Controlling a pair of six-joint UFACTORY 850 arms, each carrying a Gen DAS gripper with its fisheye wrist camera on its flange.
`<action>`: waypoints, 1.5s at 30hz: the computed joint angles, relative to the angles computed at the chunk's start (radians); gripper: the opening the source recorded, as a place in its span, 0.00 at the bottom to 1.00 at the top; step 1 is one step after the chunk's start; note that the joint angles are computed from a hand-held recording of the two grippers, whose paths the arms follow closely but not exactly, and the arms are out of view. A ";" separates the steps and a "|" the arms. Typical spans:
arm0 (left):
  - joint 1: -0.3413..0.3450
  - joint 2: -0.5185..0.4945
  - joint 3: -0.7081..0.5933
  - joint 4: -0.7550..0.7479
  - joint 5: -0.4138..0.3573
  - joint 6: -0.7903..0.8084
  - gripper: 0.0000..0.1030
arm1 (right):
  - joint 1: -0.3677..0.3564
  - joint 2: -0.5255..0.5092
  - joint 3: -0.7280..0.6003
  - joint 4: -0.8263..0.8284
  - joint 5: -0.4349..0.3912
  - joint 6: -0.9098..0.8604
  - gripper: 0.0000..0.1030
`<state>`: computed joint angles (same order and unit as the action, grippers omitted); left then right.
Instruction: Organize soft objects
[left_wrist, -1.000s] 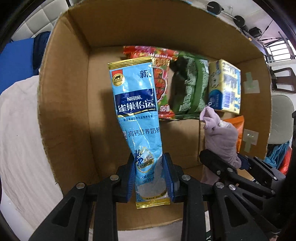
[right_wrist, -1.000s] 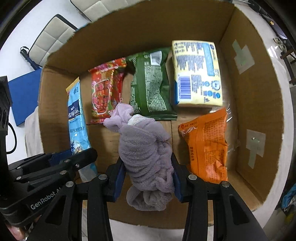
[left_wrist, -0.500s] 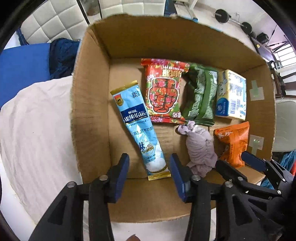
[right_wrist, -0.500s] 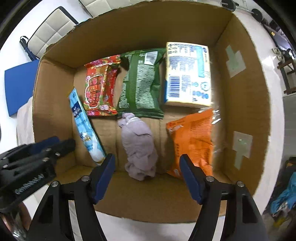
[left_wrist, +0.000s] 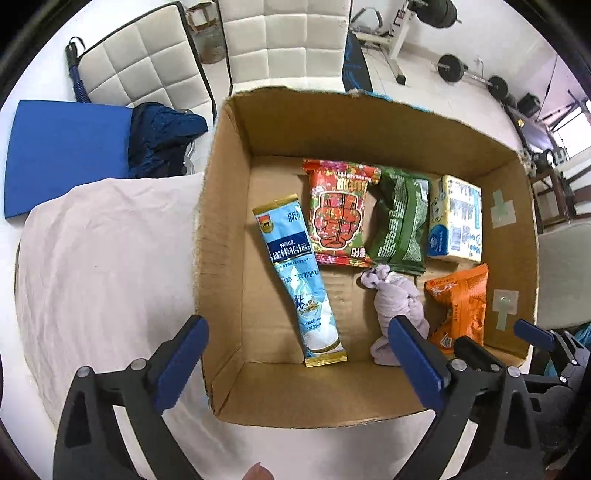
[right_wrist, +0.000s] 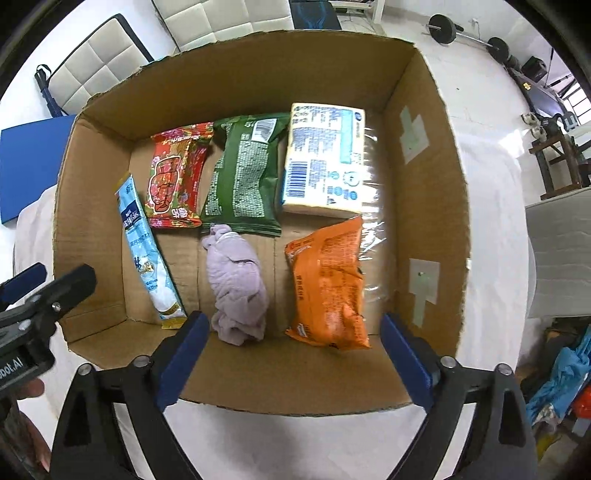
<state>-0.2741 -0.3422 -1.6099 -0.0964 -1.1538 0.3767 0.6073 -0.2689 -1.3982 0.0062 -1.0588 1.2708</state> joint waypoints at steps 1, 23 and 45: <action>0.002 0.004 0.000 -0.002 0.002 -0.003 0.98 | 0.002 0.007 -0.008 -0.007 -0.016 0.008 1.00; 0.113 0.401 0.065 -0.183 -0.025 0.166 0.99 | 0.321 0.150 -0.233 -0.382 -0.348 0.371 1.00; 0.344 0.534 -0.046 -0.351 -0.243 0.263 0.99 | 0.660 -0.106 -0.898 -0.571 -0.842 0.438 1.00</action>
<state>0.0696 0.1913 -1.6562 -0.4474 -1.3970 0.6400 1.2675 -0.3752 -2.2957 -0.5650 -1.9009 1.7087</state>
